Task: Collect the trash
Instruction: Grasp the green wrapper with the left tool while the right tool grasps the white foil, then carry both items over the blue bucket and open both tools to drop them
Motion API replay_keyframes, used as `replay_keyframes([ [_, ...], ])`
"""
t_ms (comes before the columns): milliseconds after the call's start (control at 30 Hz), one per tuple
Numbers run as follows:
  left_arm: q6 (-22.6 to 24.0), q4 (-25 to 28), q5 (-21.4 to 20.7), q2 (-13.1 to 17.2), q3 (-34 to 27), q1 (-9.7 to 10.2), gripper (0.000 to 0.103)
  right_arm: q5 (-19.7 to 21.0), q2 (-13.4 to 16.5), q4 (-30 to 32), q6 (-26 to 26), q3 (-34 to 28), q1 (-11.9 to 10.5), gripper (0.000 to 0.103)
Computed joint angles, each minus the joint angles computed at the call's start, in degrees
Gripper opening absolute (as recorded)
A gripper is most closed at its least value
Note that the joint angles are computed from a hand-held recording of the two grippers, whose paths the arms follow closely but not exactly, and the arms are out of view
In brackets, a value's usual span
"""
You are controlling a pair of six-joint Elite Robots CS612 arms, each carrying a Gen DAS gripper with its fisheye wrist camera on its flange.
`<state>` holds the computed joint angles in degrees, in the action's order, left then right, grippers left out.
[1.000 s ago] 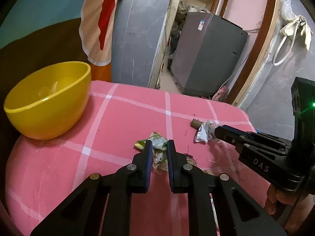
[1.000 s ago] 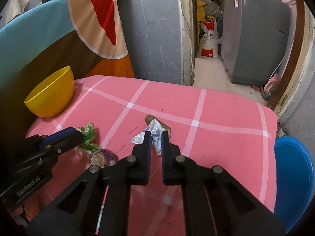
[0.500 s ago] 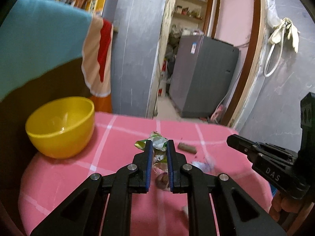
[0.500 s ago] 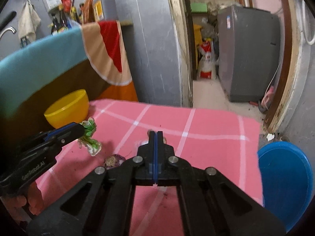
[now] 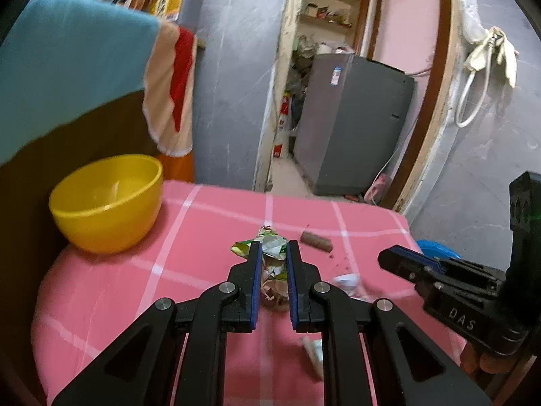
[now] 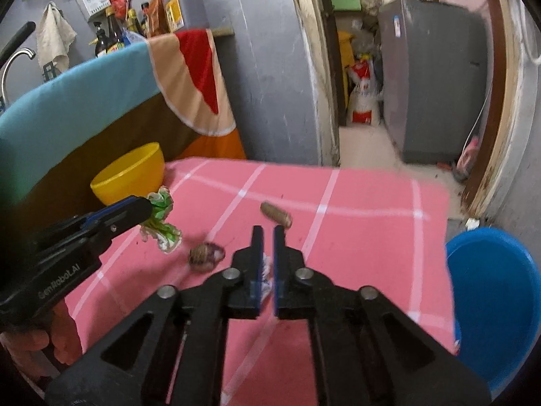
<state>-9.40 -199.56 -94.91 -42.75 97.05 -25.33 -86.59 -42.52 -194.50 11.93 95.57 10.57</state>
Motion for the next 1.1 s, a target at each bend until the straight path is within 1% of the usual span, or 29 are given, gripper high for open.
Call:
replay_keyframes([
  [33, -0.2, 0.3, 0.0, 0.0, 0.1, 0.11, 0.011, 0.4, 0.1, 0.7, 0.1, -0.2, 0.0, 0.026],
  [100, -0.5, 0.8, 0.1, 0.1, 0.1, 0.34, 0.011, 1.4, 0.3, 1.7, 0.2, -0.3, -0.1, 0.033],
  [200, -1.0, 1.5, 0.0, 0.2, 0.0, 0.67, 0.011, 2.5, 0.8, 4.7, 0.2, -1.4, 0.0, 0.036],
  [467, -1.4, 1.9, -0.3, 0.2, 0.5, 0.90, 0.011, 2.8, 1.7, 11.1, -0.6, -3.6, 0.4, 0.038],
  [533, -1.3, 2.0, -0.3, 0.2, 0.5, 0.89, 0.011, 2.6, 1.8, 11.9, -0.6, -3.9, 0.5, 0.037],
  [567, -1.3, 2.0, -0.3, 0.2, 0.5, 0.86, 0.011, 2.4, 1.9, 12.3, -0.7, -4.0, 0.5, 0.035],
  [600, -1.3, 2.0, -0.3, 0.2, 0.5, 0.83, 0.011, 2.5, 1.9, 12.7, -0.8, -4.1, 0.5, 0.029],
  [767, -1.2, 1.8, -0.5, 0.2, 0.4, 0.87, 0.011, 2.6, 1.8, 12.2, -1.2, -4.0, 0.6, 0.026],
  [833, -1.1, 1.1, -0.5, 0.0, 0.6, 0.77, 0.011, 2.8, 1.6, 10.8, -0.7, -3.4, 0.4, 0.024],
  [867, -1.1, 0.6, -0.6, 0.0, 0.7, 0.71, 0.011, 2.9, 1.5, 9.7, -0.3, -3.0, 0.4, 0.018],
  [900, -1.0, 0.0, -0.7, -0.1, 0.9, 0.63, 0.011, 3.1, 1.3, 8.6, 0.0, -2.6, 0.3, 0.015],
  [1000, -0.8, -1.9, -0.8, -0.3, 1.4, 0.19, 0.011, 2.5, 0.5, 4.6, 0.6, -0.9, 0.1, 0.015],
  [1100, -0.9, -3.2, -0.9, -0.7, 1.8, -0.33, 0.011, 1.1, -0.4, 1.5, 0.0, 0.6, 0.0, 0.014],
])
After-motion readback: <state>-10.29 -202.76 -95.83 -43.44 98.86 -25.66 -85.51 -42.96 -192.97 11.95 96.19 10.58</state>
